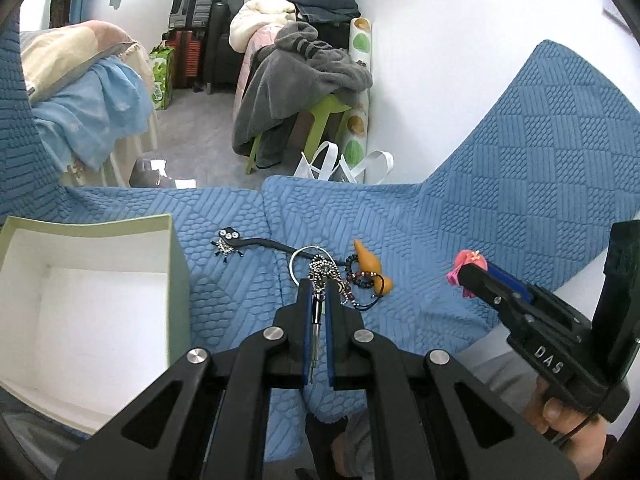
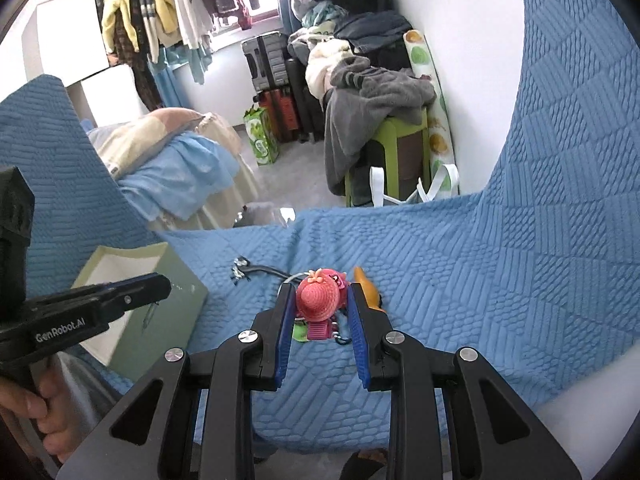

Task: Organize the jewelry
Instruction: 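Carry the silver pin and pink charm over the green box with both tools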

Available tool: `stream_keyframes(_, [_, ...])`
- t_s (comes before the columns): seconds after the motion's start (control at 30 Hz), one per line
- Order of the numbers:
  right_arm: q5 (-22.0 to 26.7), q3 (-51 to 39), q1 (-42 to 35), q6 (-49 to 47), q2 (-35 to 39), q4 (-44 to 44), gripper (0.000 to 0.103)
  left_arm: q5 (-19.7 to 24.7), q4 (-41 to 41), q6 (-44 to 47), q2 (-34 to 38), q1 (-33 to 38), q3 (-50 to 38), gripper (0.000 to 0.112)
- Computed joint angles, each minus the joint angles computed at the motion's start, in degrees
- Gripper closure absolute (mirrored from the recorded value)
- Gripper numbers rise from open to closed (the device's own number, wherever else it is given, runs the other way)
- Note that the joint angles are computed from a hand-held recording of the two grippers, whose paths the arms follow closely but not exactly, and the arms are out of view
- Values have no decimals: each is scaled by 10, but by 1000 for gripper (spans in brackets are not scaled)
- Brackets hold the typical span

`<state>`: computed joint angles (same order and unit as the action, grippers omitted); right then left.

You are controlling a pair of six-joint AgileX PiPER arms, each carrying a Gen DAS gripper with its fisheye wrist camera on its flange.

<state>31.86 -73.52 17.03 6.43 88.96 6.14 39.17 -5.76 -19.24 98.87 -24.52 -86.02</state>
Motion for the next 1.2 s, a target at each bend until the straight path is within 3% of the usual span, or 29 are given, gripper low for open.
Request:
stream_keyframes(0.27, [49,-72,50,50,11,-37,79,34,-39,42,-48,44,-1,107])
stream_keyframes(0.67, [114,-241,153,131,92,-102,79,98,-76,128,-116,157,-4,107])
stream_keyframes(1.2, [194,-407,260,163,254,-108,79,109,-168,283,-131,324,94,107])
